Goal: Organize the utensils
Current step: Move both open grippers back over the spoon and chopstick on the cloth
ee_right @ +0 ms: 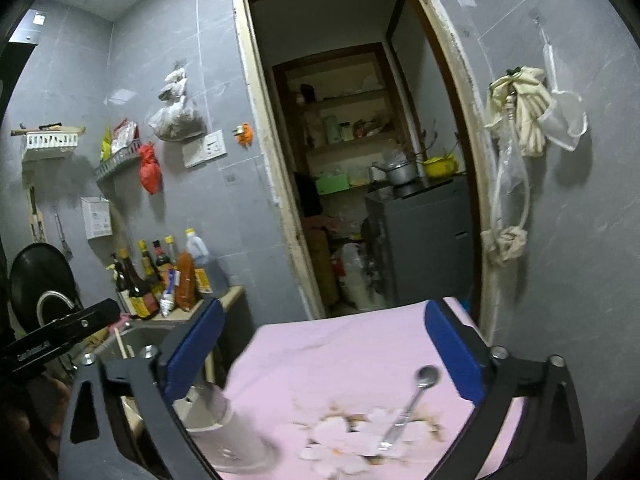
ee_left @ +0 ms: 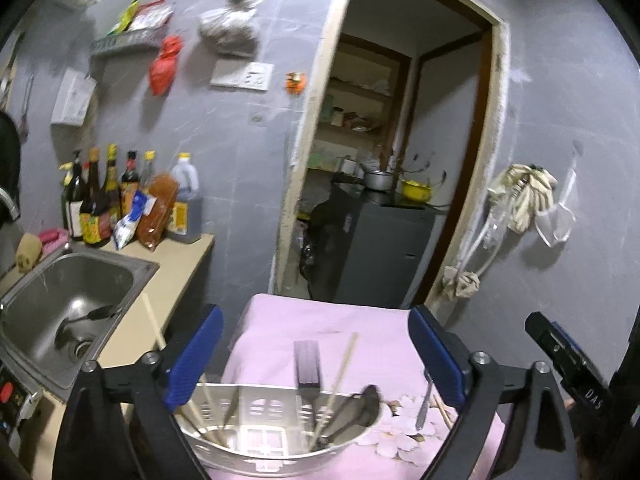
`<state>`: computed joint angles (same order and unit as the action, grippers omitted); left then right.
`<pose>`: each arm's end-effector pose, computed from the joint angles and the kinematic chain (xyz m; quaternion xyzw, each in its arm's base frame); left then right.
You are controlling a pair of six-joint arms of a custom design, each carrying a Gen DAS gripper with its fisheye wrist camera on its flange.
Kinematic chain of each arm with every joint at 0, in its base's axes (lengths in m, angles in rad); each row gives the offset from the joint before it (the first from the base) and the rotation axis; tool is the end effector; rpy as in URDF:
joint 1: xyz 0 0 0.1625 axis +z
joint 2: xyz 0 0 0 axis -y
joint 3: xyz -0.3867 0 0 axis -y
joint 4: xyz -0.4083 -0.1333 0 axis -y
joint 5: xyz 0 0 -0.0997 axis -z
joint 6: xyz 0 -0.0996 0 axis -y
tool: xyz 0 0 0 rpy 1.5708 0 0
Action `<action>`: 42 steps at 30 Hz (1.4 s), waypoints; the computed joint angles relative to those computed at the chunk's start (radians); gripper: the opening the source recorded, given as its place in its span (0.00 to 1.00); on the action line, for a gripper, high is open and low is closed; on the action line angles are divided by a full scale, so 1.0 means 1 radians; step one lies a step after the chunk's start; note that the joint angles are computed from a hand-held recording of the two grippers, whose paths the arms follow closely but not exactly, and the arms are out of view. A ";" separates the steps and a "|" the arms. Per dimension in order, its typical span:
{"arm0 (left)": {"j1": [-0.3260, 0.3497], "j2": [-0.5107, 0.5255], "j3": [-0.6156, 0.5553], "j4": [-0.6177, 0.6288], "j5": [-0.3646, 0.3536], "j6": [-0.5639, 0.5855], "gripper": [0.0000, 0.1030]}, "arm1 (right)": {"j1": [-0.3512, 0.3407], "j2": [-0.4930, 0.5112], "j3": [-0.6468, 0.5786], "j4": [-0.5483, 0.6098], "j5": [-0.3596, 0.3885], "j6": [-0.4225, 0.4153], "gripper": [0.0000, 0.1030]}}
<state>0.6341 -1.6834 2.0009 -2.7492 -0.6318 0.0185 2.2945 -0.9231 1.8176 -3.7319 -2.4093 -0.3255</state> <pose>-0.2392 -0.4411 0.4566 0.2049 0.8065 -0.5158 0.2037 0.4299 -0.3971 0.2276 0.1603 -0.7579 0.5948 0.2147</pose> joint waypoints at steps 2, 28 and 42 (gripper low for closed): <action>-0.021 0.016 0.010 -0.015 0.005 0.004 0.95 | -0.002 -0.027 0.015 0.003 -0.011 -0.023 0.98; 0.025 0.337 0.001 0.041 -0.138 -0.184 0.96 | -0.278 -0.371 0.379 0.341 0.010 0.130 0.98; 0.127 0.403 -0.032 0.159 -0.219 -0.214 0.84 | -0.382 -0.265 0.347 0.503 0.180 0.145 0.98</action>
